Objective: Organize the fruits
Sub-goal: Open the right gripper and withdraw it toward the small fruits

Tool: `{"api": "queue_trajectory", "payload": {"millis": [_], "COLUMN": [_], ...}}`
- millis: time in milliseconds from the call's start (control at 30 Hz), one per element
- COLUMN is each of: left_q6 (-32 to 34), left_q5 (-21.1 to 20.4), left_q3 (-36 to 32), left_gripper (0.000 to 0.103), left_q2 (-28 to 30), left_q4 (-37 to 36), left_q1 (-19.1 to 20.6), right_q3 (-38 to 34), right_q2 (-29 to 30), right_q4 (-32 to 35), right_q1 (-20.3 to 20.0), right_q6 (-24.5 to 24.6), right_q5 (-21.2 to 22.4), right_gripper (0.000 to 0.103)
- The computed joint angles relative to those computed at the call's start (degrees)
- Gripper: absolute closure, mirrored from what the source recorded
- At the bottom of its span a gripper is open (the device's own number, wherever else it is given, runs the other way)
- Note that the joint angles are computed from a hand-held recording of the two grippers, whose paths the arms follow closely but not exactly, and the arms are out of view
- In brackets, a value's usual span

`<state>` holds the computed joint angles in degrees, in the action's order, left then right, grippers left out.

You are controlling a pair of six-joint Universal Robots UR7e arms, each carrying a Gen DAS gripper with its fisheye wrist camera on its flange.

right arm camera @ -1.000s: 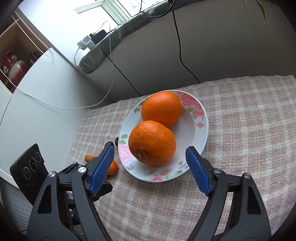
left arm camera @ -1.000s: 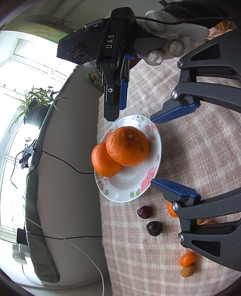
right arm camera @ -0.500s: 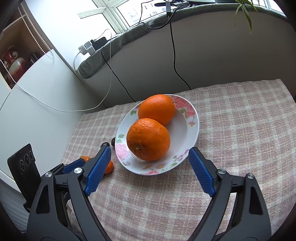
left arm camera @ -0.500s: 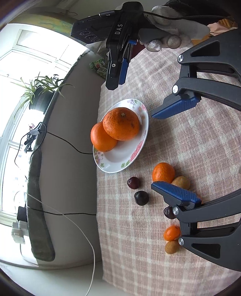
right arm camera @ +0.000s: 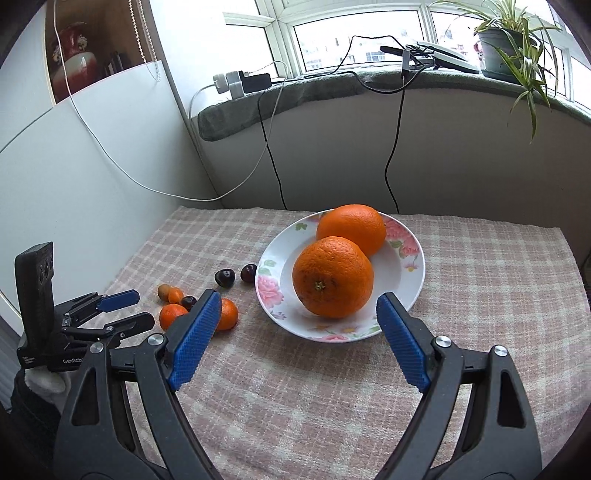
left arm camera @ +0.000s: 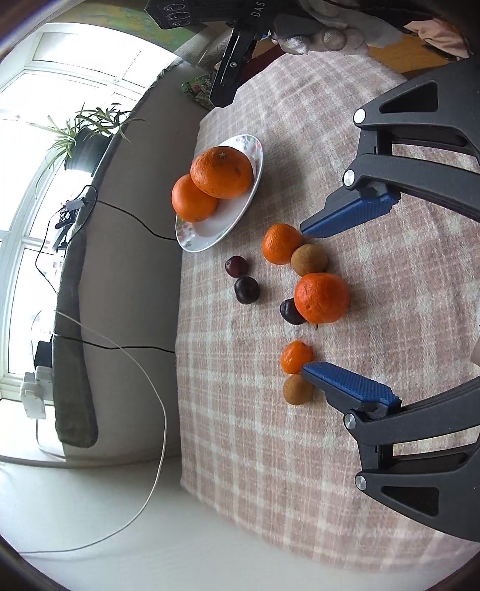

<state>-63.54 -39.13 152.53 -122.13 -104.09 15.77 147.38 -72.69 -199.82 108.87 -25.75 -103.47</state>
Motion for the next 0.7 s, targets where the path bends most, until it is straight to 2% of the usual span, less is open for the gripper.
{"api": "queue_trajectory", "payload": {"millis": [200,333,500,700], "left_q6": [-6.70,-7.95,-4.96,1.00], "left_q5": [-0.67,-1.28,-2.21,-3.89], "left_q3": [0.25,0.91,2.25,4.23], "left_gripper": [0.033,0.033,0.034,0.047], "left_q2": [-6.81,-10.22,-10.54,-9.43], "left_q4": [10.50,11.82,6.58,-4.49], "left_q1": [-2.54,-3.48,-2.21,1.83], "right_q3": [-0.09,-0.23,-1.20,-3.25], "right_q2": [2.57,4.88,7.30,11.03], "right_q4": [1.66,1.85,3.85,5.09], "right_q1": [2.43,3.01,2.49,2.52], "right_q6": [-0.04,0.84,3.46,5.34], "right_q5": [-0.73,-0.02,2.21,2.73], "right_gripper": [0.015,0.015,0.015,0.026]}}
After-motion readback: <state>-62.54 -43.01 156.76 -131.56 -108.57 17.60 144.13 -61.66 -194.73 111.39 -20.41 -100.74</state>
